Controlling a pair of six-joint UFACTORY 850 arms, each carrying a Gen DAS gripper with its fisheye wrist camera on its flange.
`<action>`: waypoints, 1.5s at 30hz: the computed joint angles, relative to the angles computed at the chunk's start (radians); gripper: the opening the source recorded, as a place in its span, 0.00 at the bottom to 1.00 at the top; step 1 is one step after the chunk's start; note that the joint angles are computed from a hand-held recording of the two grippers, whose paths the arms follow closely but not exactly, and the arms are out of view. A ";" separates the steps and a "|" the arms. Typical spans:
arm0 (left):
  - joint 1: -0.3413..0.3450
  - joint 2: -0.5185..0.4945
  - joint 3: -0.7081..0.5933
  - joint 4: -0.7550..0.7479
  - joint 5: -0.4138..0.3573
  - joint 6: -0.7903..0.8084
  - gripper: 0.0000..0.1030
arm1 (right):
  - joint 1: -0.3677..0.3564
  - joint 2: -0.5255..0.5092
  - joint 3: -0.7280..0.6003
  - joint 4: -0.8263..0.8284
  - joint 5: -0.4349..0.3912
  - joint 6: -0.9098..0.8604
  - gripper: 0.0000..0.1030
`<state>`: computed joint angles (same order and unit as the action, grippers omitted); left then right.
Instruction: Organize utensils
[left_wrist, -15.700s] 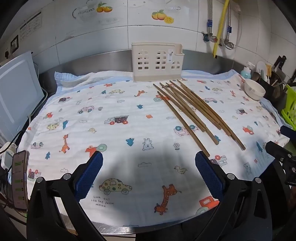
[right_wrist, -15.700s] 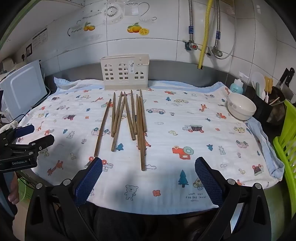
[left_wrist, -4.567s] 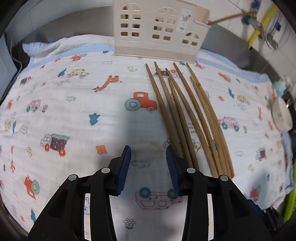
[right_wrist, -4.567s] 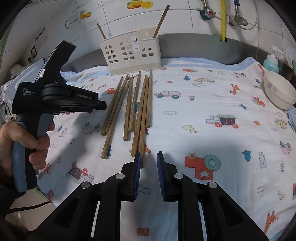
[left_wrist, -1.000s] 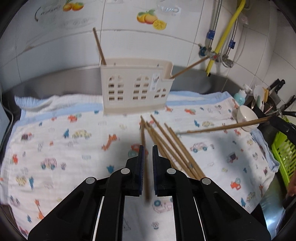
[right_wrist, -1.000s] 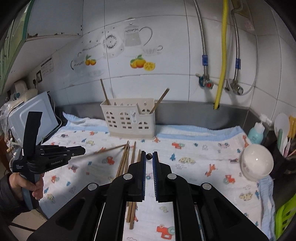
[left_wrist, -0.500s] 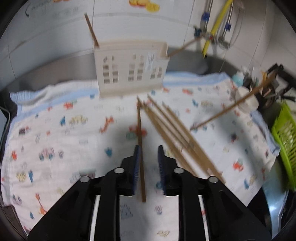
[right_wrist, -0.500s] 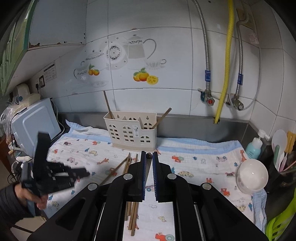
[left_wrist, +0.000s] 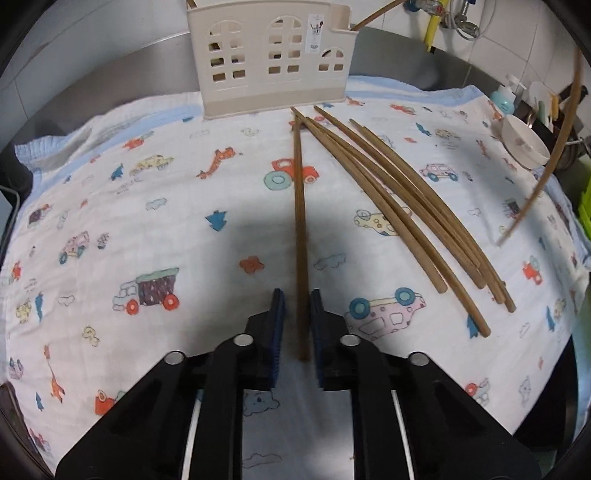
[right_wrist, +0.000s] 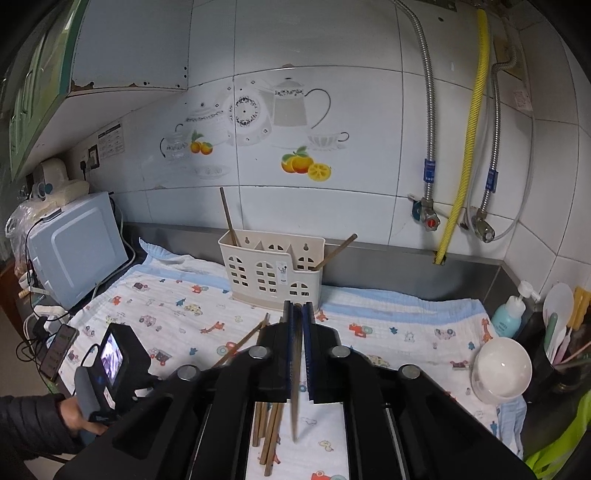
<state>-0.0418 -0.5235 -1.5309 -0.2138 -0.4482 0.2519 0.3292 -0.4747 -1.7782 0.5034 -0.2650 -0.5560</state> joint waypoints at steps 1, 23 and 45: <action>0.001 0.000 -0.001 -0.007 0.000 0.004 0.07 | 0.000 -0.002 -0.003 -0.011 -0.002 0.011 0.00; 0.032 0.013 0.017 -0.156 0.024 0.146 0.05 | -0.041 -0.108 0.076 -0.068 -0.074 0.108 0.15; 0.028 0.020 0.044 -0.184 0.044 0.187 0.06 | -0.034 -0.273 -0.049 -0.408 -0.118 0.425 0.05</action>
<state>-0.0138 -0.5036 -1.4869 -0.3975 -0.4040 0.4391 0.2955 -0.7476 -1.8269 0.0952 -0.3826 -0.1311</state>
